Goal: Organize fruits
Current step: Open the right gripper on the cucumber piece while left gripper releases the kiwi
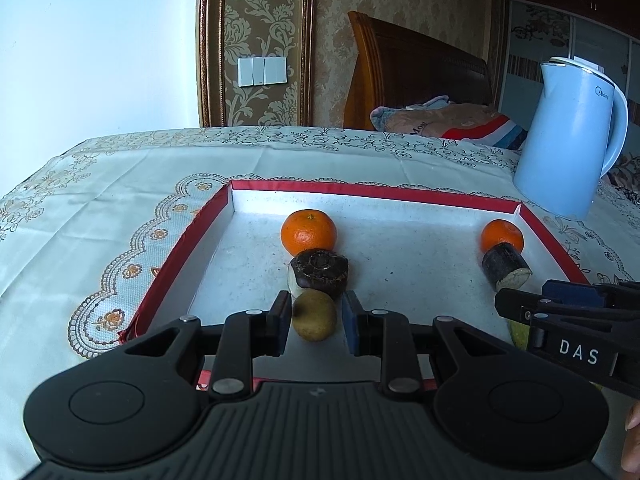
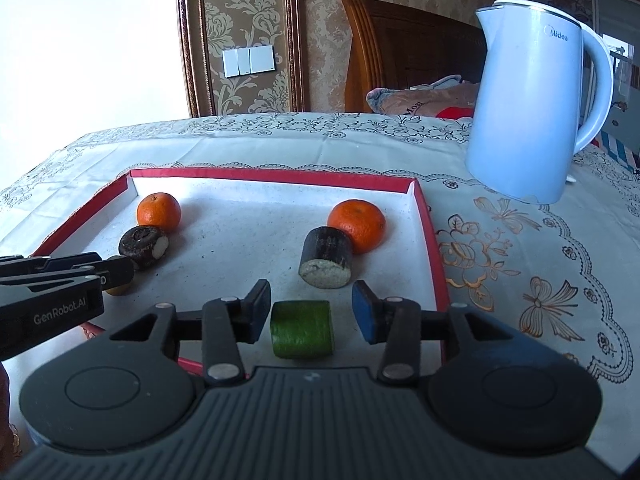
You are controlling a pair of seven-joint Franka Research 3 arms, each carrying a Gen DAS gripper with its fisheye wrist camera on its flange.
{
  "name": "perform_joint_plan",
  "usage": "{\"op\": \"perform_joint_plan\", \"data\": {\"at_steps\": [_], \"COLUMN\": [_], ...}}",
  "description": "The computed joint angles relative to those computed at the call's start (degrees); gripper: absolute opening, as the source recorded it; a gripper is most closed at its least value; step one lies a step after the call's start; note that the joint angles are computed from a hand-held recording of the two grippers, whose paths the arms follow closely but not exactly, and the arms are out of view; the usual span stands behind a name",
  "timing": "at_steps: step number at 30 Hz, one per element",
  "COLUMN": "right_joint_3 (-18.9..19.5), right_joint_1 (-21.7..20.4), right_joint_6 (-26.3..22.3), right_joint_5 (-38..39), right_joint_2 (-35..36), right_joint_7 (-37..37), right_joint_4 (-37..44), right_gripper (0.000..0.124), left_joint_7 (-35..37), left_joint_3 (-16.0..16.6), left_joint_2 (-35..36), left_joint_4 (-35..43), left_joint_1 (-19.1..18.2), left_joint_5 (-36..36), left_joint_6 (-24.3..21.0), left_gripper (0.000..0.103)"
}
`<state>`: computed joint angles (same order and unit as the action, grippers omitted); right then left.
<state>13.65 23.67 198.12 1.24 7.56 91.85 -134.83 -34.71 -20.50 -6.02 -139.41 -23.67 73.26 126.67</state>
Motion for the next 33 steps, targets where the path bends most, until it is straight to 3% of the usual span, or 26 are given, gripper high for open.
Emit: {"op": "perform_joint_plan", "data": {"at_steps": [2, 9, 14, 16, 21, 26, 27, 29, 30, 33], "right_joint_3": [0.71, 0.81, -0.37, -0.72, -2.01, -2.27, -2.51, -3.04, -3.31, -4.05], "right_joint_1": [-1.21, -3.32, -2.54, -2.26, -0.18, -2.31, -2.27, -1.83, -1.56, -0.78], "right_joint_6": [1.1, 2.54, 2.94, 3.15, 5.64, 7.15, 7.36, 8.75, 9.49, 12.17], "right_joint_5": [-1.56, -8.65, -9.33, -9.21, -5.19, -12.19, -12.63, -11.96, -11.44, -9.71], "right_joint_2": [-0.4, -1.46, -1.79, -1.91, -2.6, -3.81, -4.02, -4.61, -4.89, -5.87], "right_joint_7": [1.85, 8.17, 9.16, 9.12, 5.72, 12.82, 13.27, 13.1, 12.67, 11.18], "right_joint_4": [-0.74, -2.54, -3.13, -3.4, -5.03, -6.86, -7.21, -8.58, -9.24, -11.48], "right_gripper": [0.056, 0.056, 0.056, 0.064, 0.065, 0.065, 0.067, 0.075, 0.075, 0.075], "left_joint_7": [-0.23, -1.92, -3.5, -3.96, -4.62, -6.88, -7.15, -7.78, -8.41, -8.47], "left_joint_3": [-0.15, -0.88, -1.43, -1.73, -2.78, -3.37, -3.56, -3.67, -3.85, -5.25], "left_joint_2": [-0.2, -1.36, -2.07, -2.19, -2.28, -3.3, -3.44, -3.77, -3.89, -3.04], "left_joint_4": [-0.22, -1.64, -2.45, -2.64, -2.87, -4.08, -4.28, -4.73, -4.96, -4.52], "left_joint_1": [-0.17, -0.71, -1.29, -1.51, -2.7, -3.7, -3.93, -4.28, -4.45, -5.55], "left_joint_5": [0.06, 1.14, 1.38, 1.63, 2.3, 3.83, 4.21, 5.27, 6.0, 7.7], "left_joint_6": [0.1, 0.59, 0.08, -0.38, -2.65, -3.1, -3.23, -2.28, -2.12, -5.57], "left_gripper": [0.027, 0.028, 0.028, 0.028, 0.029, 0.029, 0.03, 0.053, 0.072, 0.075]}}
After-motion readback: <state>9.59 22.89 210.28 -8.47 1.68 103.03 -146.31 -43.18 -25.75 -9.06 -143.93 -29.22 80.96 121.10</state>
